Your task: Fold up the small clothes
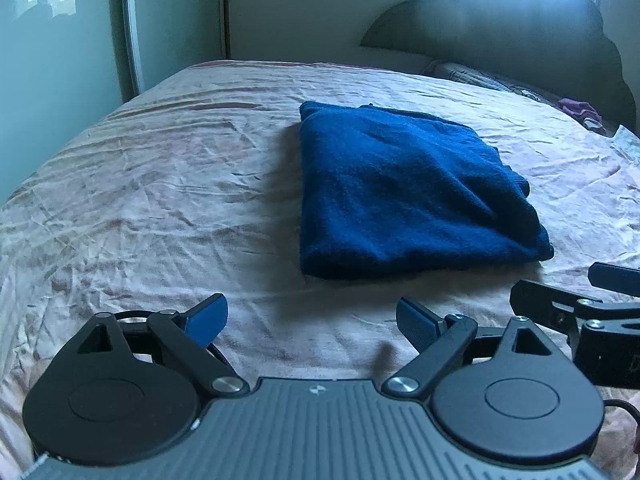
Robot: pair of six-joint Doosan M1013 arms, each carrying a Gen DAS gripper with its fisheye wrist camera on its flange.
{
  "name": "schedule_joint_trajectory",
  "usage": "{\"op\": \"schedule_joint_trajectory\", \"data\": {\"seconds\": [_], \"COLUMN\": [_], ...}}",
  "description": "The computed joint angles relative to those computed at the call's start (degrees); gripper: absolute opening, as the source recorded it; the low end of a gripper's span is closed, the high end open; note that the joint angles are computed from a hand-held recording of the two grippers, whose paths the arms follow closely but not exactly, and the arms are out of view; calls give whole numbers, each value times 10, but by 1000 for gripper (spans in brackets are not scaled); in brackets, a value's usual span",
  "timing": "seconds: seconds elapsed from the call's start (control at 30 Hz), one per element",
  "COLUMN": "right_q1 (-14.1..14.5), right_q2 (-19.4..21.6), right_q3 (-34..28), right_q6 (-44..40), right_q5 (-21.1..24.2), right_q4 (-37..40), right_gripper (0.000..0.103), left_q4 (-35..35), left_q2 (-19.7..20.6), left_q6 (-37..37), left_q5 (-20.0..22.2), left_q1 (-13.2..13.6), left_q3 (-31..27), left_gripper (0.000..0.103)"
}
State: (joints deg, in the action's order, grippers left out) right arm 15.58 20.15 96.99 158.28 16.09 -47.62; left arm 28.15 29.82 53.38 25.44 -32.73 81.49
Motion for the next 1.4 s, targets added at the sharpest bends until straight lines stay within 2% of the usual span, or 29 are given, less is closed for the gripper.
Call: {"op": "schedule_joint_trajectory", "data": {"seconds": [0.1,0.17,0.33,0.47,0.53,1.03,1.4], "right_q1": [0,-3,-8,-2,2,4,2], "right_q2": [1,4,2,3,3,4,3], "right_q3": [-2,-9,-5,-6,-6,-2,-1], "right_q6": [-24,-106,-156,-114,-99,-86,-98], "right_q5": [2,3,-9,4,10,1,-2], "right_q4": [13,93,151,92,64,40,54], "right_gripper": [103,103,103,103,103,103,103], "left_q4": [15,31,31,-14,-15,4,-2], "left_q2": [-1,0,0,2,4,4,5], "left_q6": [-13,-23,-17,19,22,4,14], "left_q5": [-3,-1,0,8,17,18,19], "left_q1": [-1,-2,-2,0,0,-1,0], "left_q3": [2,3,3,-3,-6,-3,-5], "left_gripper": [95,95,97,97,97,97,99]}}
